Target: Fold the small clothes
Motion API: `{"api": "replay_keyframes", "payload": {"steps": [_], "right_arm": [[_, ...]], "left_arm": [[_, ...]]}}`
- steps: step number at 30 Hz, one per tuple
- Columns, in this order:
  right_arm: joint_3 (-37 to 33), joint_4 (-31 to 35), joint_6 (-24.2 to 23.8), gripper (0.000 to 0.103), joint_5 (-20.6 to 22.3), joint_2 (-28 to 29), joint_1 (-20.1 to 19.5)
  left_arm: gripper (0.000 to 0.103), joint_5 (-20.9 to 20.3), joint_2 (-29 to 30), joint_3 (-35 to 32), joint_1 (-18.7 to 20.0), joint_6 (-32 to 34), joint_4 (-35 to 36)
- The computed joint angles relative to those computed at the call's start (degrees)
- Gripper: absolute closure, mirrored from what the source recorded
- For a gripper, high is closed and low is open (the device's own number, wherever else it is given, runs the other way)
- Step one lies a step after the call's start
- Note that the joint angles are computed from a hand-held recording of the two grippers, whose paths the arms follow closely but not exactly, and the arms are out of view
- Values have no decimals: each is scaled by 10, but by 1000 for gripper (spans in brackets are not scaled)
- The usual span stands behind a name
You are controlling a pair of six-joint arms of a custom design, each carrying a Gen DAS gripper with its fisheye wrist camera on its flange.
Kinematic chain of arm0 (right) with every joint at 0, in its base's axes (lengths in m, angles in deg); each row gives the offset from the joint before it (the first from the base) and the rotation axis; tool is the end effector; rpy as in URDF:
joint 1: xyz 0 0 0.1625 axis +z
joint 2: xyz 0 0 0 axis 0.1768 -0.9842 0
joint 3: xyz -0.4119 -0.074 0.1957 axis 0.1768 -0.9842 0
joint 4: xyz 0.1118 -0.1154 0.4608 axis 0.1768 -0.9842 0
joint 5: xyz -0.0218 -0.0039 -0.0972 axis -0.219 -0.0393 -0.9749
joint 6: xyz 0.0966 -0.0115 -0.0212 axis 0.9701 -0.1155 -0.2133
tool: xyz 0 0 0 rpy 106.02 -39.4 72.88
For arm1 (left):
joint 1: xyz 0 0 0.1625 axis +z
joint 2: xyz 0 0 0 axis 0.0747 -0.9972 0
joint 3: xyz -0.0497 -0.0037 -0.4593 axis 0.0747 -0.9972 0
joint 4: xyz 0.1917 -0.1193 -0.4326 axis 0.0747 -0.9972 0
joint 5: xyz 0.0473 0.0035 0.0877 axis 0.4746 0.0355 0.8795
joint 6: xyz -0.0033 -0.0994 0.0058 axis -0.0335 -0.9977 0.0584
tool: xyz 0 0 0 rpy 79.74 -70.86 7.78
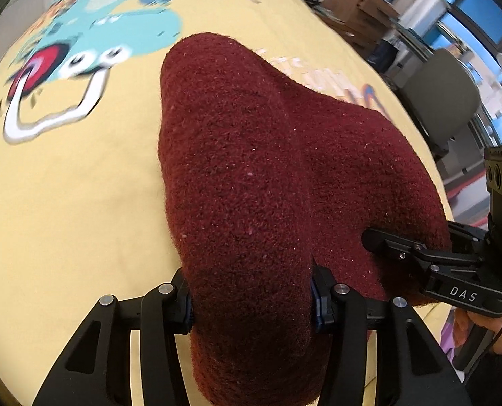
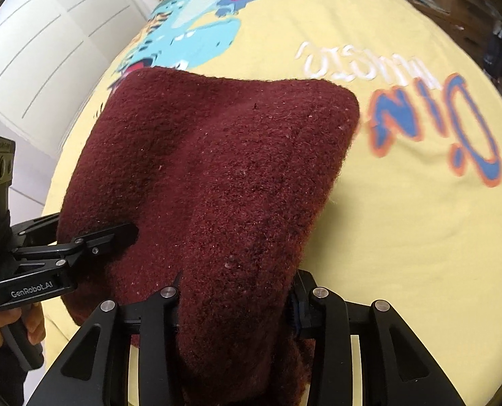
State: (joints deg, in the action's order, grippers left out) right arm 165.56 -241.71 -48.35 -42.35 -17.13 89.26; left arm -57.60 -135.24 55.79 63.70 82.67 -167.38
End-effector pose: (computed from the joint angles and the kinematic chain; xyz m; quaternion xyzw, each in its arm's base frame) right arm 0.2169 -0.7552 0.0686 0.0828 -0.9621 0.1469 0.2143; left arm -0.1320 -0.7960 0.1848 0.1934 0.9553 -0.0820 0.2081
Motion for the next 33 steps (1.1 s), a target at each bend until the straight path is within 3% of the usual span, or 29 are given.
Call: {"api": "replay_keyframes", "payload": {"steps": [4, 9, 14, 21, 22, 25, 26, 33], "right_arm": [[0, -26, 11, 62, -48, 30, 8], [0, -48, 15, 57, -61, 41, 10], [-8, -45, 23, 46, -51, 45, 5], [30, -118, -13, 26, -92, 26, 19], [62, -132, -19, 23, -99, 1, 19], [77, -161, -38, 21, -111, -8, 25], [79, -169, -45, 17, -115, -9, 27], [93, -193, -45, 14, -114, -14, 19]], "left_arm": [[57, 6, -18, 32, 19, -20, -9], [51, 9, -21, 47, 23, -3, -42], [40, 36, -16, 55, 18, -6, -58], [33, 59, -32, 76, 3, -42, -74], [29, 63, -38, 82, 2, -39, -79], [3, 80, -52, 97, -4, -36, -90], [1, 79, -59, 105, -5, -37, -98], [1, 98, -72, 129, -10, -28, -119]]}}
